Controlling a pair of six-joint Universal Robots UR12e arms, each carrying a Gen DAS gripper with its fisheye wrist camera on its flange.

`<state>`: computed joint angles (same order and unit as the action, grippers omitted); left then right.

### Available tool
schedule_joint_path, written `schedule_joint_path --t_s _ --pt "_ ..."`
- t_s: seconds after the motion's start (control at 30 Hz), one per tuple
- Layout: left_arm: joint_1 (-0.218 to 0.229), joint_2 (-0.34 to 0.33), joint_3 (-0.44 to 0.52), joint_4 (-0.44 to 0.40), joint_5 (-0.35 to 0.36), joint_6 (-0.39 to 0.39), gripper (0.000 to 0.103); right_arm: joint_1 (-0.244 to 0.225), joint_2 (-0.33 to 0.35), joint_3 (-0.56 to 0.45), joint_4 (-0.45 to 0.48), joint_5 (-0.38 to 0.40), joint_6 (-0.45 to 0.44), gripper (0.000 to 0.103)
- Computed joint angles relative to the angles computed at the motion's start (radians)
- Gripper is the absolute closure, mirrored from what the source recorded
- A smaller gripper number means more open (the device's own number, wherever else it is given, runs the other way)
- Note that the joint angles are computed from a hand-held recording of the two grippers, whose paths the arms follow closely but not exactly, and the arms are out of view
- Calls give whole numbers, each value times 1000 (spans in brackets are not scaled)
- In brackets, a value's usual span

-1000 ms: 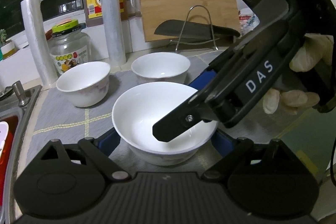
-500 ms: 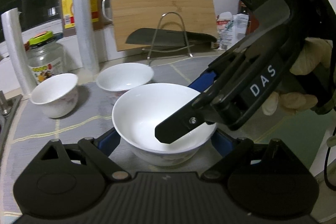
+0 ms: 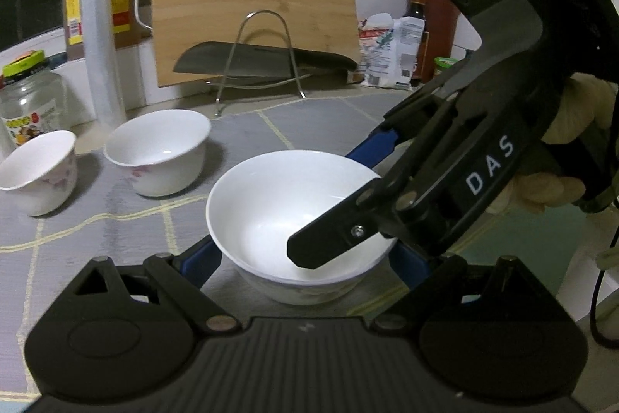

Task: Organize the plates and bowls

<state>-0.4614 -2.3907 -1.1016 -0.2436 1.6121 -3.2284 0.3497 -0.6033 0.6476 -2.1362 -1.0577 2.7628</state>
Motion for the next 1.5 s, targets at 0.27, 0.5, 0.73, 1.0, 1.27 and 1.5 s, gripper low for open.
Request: schedule_joint_path --t_s 0.27,0.5,0.73,1.0,1.27,1.5 --pt "1 -16 20 -14 -21 -8 10 -2 -7 19 -14 -31 -4 11" --pt "-1 -22 30 -21 -15 -3 10 -2 -3 18 -11 -25 -9 2" --pt "-1 -17 20 -21 -12 6 9 3 1 13 -28 -59 6 0" --pt "2 0 -8 -19 -14 -14 9 -15 -12 87 -238 7 133 0" --pt "9 18 -43 11 -26 -14 6 -4 -6 64 -243 -116 109 0" --pt "21 37 -76 44 -44 -8 6 29 -24 105 -376 -302 18 0"
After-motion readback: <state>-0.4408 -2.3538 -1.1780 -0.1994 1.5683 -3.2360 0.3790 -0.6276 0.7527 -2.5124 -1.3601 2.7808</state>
